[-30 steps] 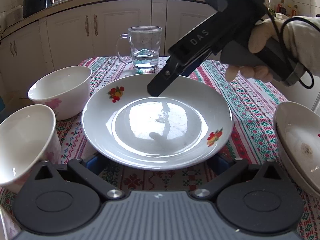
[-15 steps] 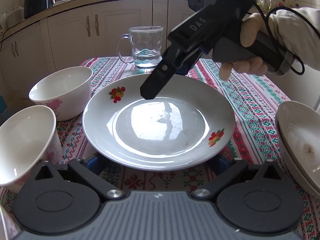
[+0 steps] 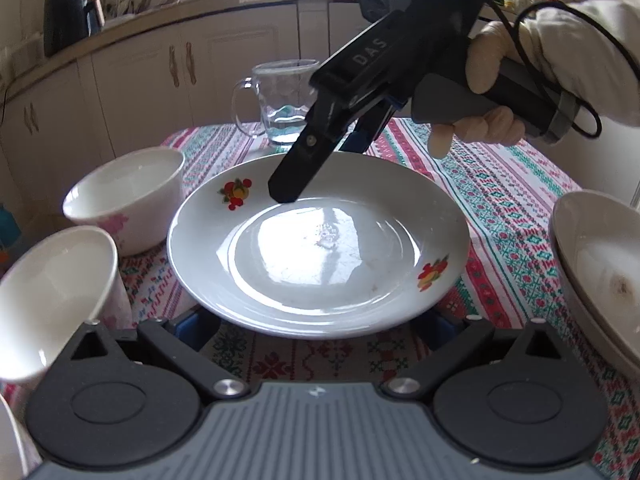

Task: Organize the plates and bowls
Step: 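Reach the right gripper to the fruit-print white plate and grasp its rim, then lift the fruit-print plate off the cloth with the right gripper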

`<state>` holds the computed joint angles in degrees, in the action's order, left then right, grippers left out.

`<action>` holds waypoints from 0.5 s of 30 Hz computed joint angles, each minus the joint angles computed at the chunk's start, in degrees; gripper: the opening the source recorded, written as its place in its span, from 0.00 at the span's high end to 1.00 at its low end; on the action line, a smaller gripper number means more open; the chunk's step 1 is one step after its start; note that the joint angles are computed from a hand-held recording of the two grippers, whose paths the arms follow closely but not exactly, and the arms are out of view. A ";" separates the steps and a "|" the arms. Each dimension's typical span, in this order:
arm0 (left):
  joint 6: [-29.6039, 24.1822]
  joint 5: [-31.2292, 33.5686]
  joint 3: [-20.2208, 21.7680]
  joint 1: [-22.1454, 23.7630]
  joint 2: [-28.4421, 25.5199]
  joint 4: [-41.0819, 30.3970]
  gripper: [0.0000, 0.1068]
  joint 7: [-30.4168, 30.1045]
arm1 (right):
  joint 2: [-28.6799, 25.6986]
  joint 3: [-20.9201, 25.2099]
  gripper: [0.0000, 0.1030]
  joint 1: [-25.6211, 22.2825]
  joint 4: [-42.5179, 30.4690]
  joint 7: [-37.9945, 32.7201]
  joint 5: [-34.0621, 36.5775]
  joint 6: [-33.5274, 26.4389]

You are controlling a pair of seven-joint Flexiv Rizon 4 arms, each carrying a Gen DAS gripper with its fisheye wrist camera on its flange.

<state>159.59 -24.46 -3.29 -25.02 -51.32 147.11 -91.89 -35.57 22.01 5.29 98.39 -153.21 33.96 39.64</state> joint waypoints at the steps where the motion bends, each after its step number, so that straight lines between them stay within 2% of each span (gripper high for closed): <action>1: -0.03 -0.21 0.18 -0.26 -0.02 -0.10 0.06 0.45 | 0.21 -0.03 0.00 0.04 0.33 -0.07 0.05 0.40; 4: -0.30 1.99 0.14 1.10 0.07 -0.01 0.06 0.25 | 0.68 0.06 0.00 -0.25 0.88 -0.42 0.50 0.87; 15: -0.56 4.18 0.37 1.57 1.28 1.12 0.06 1.63 | 3.32 0.34 0.00 -0.79 3.30 -1.46 2.35 2.73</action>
